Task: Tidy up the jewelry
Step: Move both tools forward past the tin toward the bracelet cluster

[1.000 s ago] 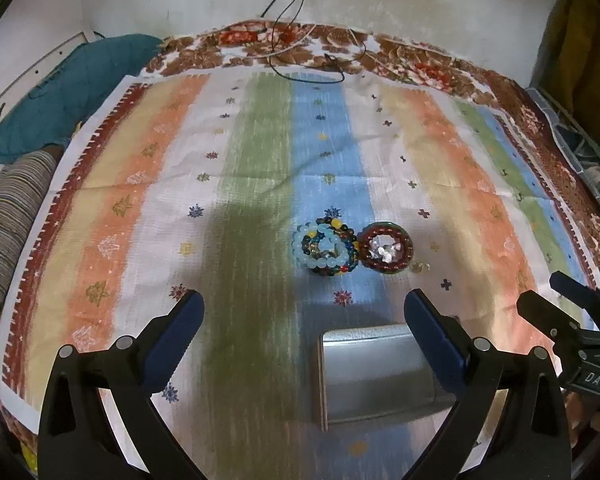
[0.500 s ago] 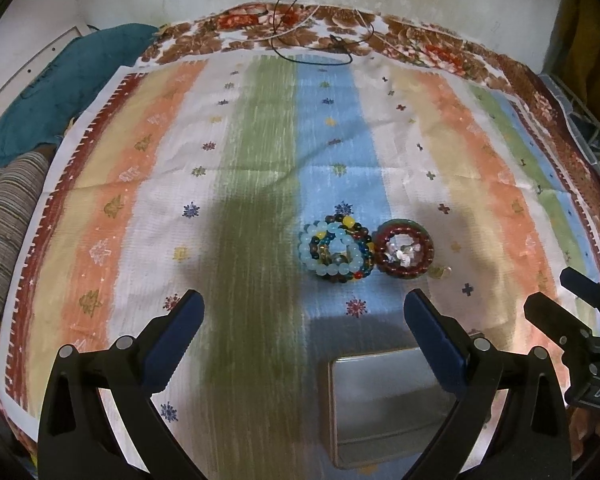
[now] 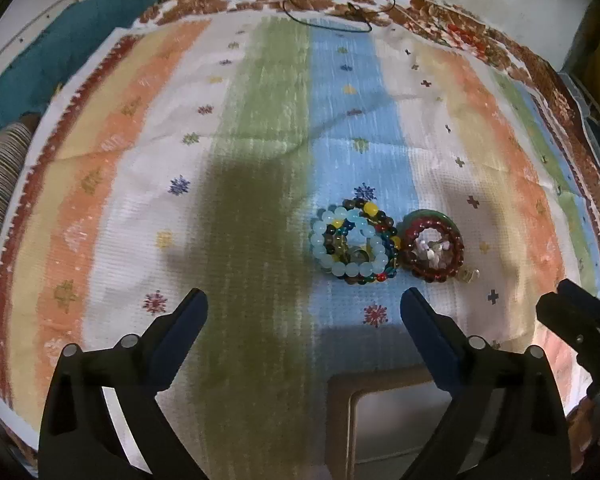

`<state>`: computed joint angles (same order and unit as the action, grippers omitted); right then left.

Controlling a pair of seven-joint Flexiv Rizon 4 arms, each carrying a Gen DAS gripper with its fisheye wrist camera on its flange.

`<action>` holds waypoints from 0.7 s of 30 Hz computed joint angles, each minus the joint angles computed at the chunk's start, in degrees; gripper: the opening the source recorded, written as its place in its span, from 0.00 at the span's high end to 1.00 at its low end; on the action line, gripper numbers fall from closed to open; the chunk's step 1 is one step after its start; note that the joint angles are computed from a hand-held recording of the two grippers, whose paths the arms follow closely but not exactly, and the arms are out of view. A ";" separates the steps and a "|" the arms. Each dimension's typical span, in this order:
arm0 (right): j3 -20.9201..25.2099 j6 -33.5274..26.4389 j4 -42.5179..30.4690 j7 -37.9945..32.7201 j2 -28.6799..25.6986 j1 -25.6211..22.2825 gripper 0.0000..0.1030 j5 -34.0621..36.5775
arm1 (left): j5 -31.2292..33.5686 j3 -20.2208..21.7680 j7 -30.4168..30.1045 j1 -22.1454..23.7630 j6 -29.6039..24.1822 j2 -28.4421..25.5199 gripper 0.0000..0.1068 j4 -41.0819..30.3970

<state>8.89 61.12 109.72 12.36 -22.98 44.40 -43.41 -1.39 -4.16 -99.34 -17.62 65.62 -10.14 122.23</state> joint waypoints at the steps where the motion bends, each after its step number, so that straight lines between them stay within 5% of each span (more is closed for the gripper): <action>1: 0.10 0.04 -0.24 -0.35 -0.32 -0.17 0.12 0.33 | -0.72 -0.24 0.52 0.22 0.13 -0.33 0.13 0.00; 10: -0.46 3.23 -1.72 -2.84 -3.02 -0.94 0.16 3.85 | -1.57 -0.43 2.46 0.37 -0.05 -4.39 0.25 -2.63; 21: -0.79 5.01 -4.32 -8.27 -6.84 -1.69 0.33 10.38 | -2.92 -0.28 5.30 0.45 -1.77 -9.10 0.39 -5.95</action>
